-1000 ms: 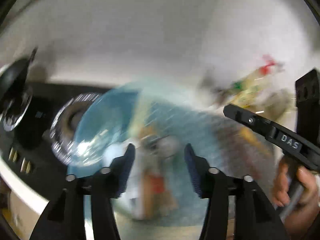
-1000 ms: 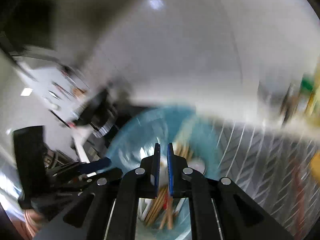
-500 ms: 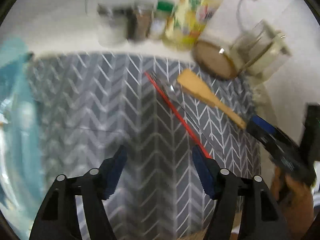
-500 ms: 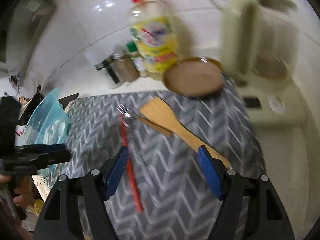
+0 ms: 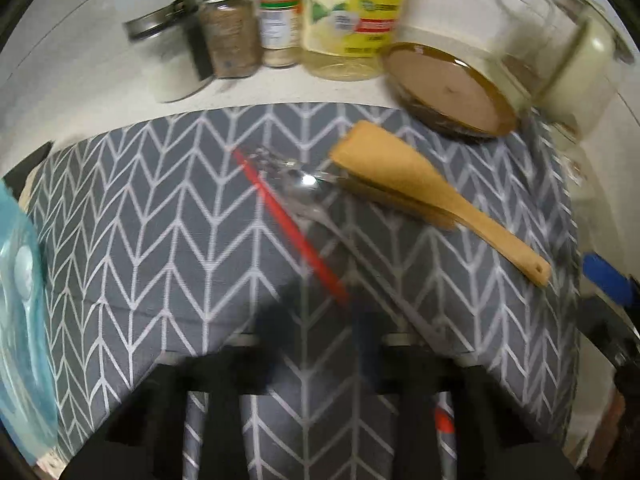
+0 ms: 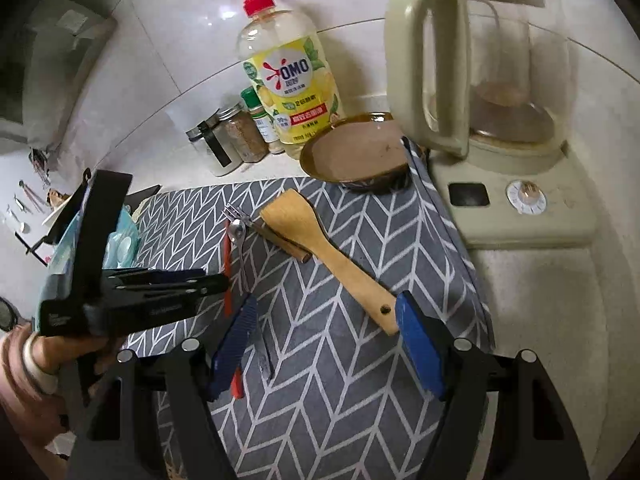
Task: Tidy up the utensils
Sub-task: 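Grasp the red chopstick with the left tool while the right tool grasps the wooden spatula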
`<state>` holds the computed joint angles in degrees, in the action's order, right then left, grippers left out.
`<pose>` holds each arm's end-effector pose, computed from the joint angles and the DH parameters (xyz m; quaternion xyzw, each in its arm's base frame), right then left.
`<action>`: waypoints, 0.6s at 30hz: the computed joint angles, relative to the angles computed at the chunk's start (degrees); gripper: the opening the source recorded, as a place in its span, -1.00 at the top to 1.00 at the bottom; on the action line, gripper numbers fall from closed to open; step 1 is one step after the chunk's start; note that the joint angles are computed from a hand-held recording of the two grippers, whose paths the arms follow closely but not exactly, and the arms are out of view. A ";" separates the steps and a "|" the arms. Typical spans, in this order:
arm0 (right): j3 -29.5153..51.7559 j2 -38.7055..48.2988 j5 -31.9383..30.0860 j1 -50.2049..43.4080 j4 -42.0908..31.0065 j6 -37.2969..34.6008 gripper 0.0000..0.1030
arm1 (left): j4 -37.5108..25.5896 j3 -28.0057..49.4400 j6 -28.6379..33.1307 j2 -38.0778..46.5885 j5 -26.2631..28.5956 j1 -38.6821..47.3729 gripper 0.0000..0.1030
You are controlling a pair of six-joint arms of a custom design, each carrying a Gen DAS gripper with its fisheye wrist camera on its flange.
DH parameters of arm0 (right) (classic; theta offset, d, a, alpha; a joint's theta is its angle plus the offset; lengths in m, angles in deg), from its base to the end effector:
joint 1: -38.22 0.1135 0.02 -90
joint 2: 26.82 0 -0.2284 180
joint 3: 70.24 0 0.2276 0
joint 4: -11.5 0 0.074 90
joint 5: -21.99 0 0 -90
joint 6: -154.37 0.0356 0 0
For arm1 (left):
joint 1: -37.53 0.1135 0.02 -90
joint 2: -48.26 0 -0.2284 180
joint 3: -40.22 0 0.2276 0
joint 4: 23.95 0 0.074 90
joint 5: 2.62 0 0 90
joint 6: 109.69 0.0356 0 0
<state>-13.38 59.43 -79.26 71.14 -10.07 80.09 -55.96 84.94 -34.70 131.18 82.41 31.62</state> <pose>0.2245 0.1536 0.1451 -0.1726 0.9225 0.2211 0.2650 0.2070 -0.0183 0.0964 -0.0855 0.9805 0.0108 0.1766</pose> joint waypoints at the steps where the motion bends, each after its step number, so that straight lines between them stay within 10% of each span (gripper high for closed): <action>1: 0.76 1.05 -0.28 0.10 0.28 -0.55 -0.36 | -0.54 0.27 0.36 1.11 0.00 -0.38 1.00; 7: 6.47 8.81 -1.65 -0.10 1.71 -5.58 -0.36 | -6.63 -2.54 6.87 -6.10 17.15 13.46 0.99; 12: 11.86 16.79 -3.22 -0.60 0.57 -11.36 -0.36 | -9.07 -1.79 5.54 -10.51 17.44 15.00 0.22; 18: 9.91 17.65 -1.29 -0.55 1.74 -11.40 -0.36 | -2.62 1.32 1.29 -1.69 11.44 7.51 0.18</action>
<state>-3.47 77.07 -80.55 70.59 -8.34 68.70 -58.58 86.26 -33.41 129.49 93.84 39.13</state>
